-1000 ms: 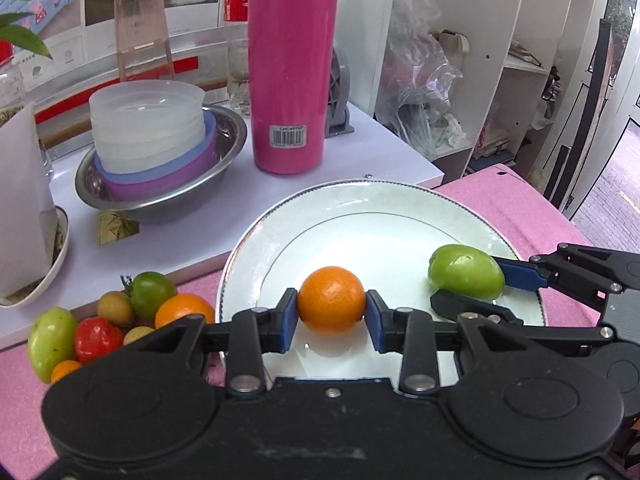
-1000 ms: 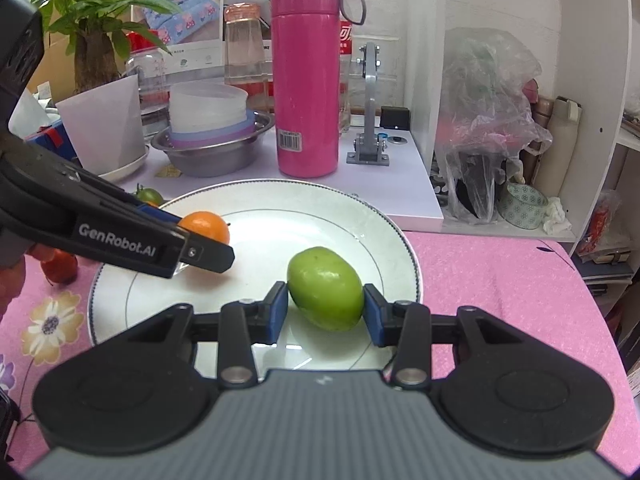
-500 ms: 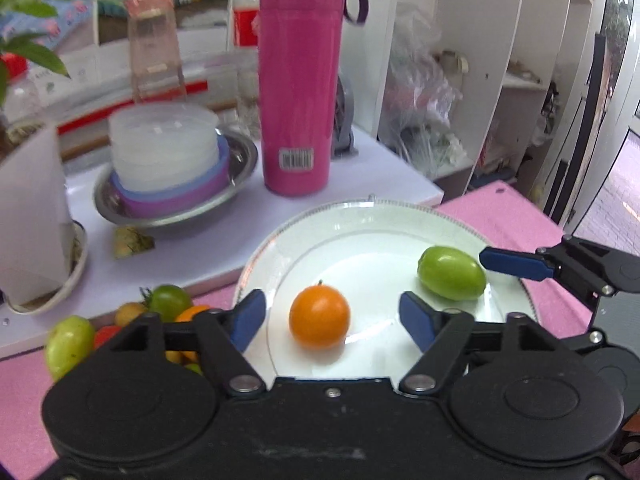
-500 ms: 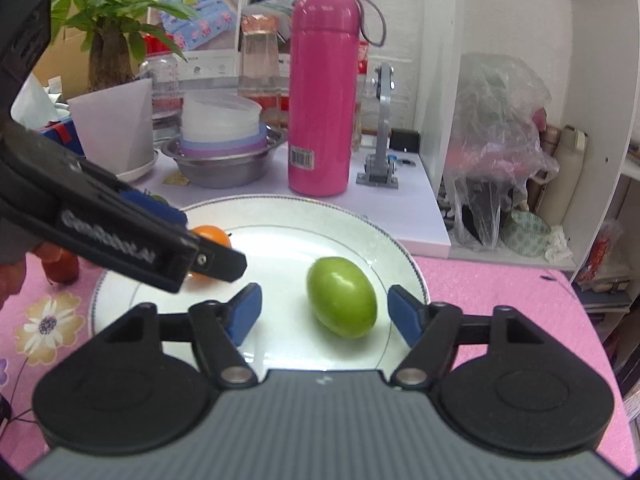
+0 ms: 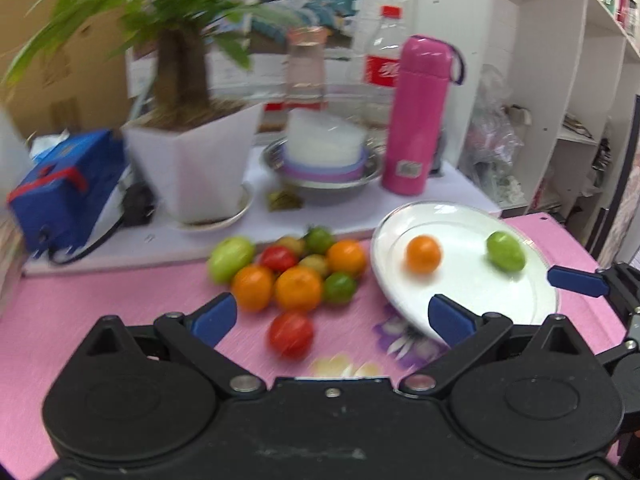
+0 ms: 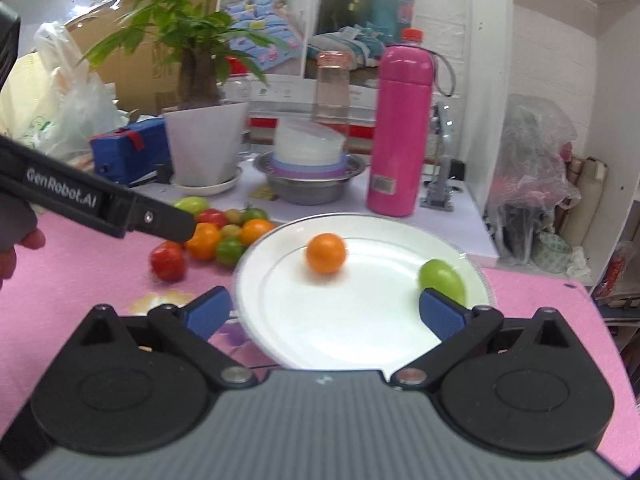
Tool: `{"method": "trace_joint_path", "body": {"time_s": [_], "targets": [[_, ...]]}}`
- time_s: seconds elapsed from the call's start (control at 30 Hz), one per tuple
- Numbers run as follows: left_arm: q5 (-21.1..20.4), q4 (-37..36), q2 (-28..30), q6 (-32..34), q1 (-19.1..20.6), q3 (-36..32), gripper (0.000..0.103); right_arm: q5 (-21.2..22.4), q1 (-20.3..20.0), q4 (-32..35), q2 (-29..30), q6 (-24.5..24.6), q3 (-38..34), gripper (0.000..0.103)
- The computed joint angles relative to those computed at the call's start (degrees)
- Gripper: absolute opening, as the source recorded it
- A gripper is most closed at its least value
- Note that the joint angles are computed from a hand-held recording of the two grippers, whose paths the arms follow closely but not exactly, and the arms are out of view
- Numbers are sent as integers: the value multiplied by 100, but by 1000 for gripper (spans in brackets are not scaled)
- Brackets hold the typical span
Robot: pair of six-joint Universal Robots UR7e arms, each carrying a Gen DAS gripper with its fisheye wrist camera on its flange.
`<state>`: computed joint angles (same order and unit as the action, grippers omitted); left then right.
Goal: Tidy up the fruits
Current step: 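Move both open tools back to the fruit pile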
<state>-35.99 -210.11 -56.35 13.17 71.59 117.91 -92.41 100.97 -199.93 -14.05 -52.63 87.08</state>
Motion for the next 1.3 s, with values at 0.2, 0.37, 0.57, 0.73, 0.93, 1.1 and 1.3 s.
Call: {"method": "trace_joint_path", "body": {"time_s": [0.2,0.37,0.57,0.73,0.93,1.1,1.3], "targets": [[251,-349,-395,-449,91,711,103,28,186,219,-1,67,279,103],[324,-758,-674,-446,181,1079,103,109,345,492,102,-25,244,103],[210,-1010,-935,-246,314,1322,103,160,502,945,302,50,-113,89],[21,-855,-1010,-180,474,1277,103,-64,599,1251,580,80,-567,73],[-181,-729,-975,28,631,1088,103,-267,652,1570,882,167,-1100,59],[-330,-604,-917,174,731,886,103,-308,682,1802,1116,153,-1518,55],[-507,-392,-793,323,842,585,100,-287,672,2020,1335,170,-1900,37]]}}
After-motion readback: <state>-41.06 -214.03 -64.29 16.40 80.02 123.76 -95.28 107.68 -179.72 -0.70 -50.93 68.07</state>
